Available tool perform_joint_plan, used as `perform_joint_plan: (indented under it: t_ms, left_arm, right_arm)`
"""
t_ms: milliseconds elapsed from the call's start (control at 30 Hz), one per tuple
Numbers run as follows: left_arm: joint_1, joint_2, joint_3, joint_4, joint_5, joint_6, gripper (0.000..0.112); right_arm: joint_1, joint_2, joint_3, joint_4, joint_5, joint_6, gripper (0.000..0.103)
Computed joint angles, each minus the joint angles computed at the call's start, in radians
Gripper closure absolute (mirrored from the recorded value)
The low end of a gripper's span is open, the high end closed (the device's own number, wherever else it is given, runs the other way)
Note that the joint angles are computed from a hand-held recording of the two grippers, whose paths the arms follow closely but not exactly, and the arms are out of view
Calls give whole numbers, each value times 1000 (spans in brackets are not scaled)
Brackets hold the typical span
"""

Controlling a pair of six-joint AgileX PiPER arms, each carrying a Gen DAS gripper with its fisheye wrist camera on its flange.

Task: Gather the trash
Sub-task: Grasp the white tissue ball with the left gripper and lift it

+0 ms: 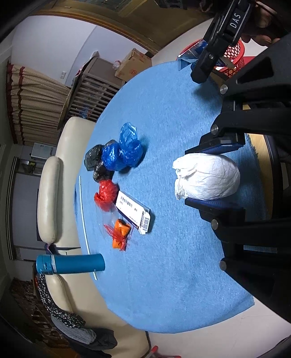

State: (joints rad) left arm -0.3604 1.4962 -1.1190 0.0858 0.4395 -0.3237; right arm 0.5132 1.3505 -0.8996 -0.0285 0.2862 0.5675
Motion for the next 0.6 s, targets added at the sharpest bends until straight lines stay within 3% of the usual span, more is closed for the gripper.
perform_joint_plan:
  t_ms: [133,333,600]
  left_arm:
    - [2,-10,4,12,0,-16,75]
    - [-22,-13,-4,44,2,-34,75]
    - [-11,-63,2,29,-3,-34,75]
  right_arm:
    - [27,-9,-9,-80,3,62,27]
    - [11,-20,0,-55,-1,49,27]
    - [44,-30,-37,-142,29,124,27]
